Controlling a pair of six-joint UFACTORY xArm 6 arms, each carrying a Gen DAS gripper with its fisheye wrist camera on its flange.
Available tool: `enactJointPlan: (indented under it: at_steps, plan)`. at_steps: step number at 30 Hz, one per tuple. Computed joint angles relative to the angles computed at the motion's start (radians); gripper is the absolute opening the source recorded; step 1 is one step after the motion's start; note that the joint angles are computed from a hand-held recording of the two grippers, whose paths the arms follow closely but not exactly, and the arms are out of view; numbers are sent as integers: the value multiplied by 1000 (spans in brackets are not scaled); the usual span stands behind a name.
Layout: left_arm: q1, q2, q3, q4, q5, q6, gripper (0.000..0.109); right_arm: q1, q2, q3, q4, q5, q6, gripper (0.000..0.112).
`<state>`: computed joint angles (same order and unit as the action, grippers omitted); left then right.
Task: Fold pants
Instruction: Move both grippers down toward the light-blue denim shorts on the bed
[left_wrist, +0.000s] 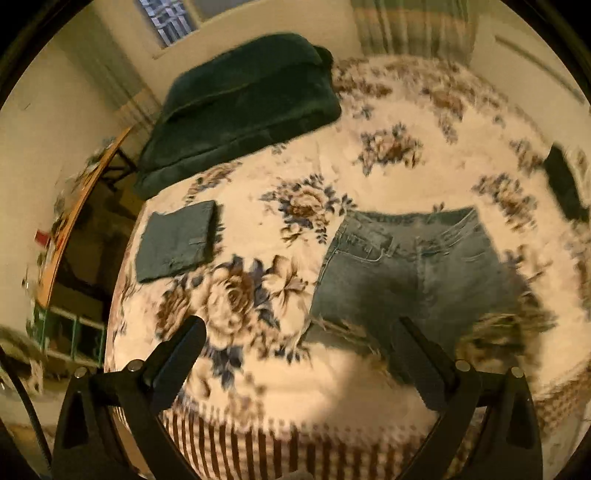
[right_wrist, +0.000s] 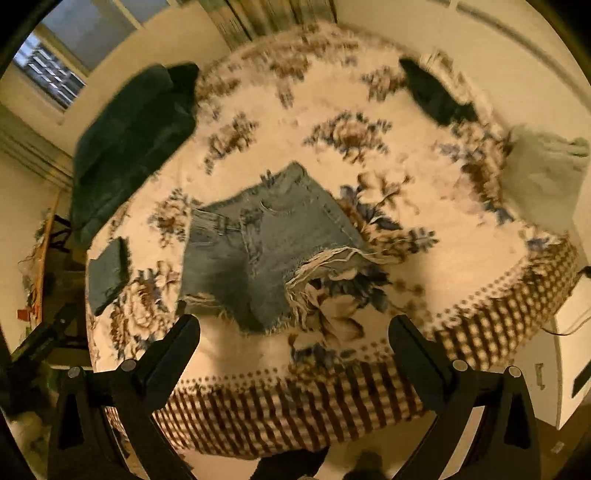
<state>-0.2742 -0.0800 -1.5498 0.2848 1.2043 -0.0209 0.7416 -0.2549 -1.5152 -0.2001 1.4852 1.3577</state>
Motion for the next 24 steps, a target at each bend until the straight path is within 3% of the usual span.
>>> enactJointPlan:
  at_steps: [8, 11, 14, 18, 24]
  plan:
    - [-78, 250, 13, 68, -114, -116, 100, -278, 87, 242, 203, -274, -280, 101]
    - [-130, 318, 15, 148, -137, -175, 80, -365, 144, 280, 288, -354, -415, 101]
    - [-190, 357, 19, 247, -150, -251, 79, -441, 207, 282, 372, -398, -573, 101]
    - [-302, 319, 78, 353, -170, -353, 79, -535, 302, 240, 491, -396, -796, 101]
    - [-525, 354, 30, 329, -114, -413, 79, -662, 449, 99, 583, -292, -1113, 101]
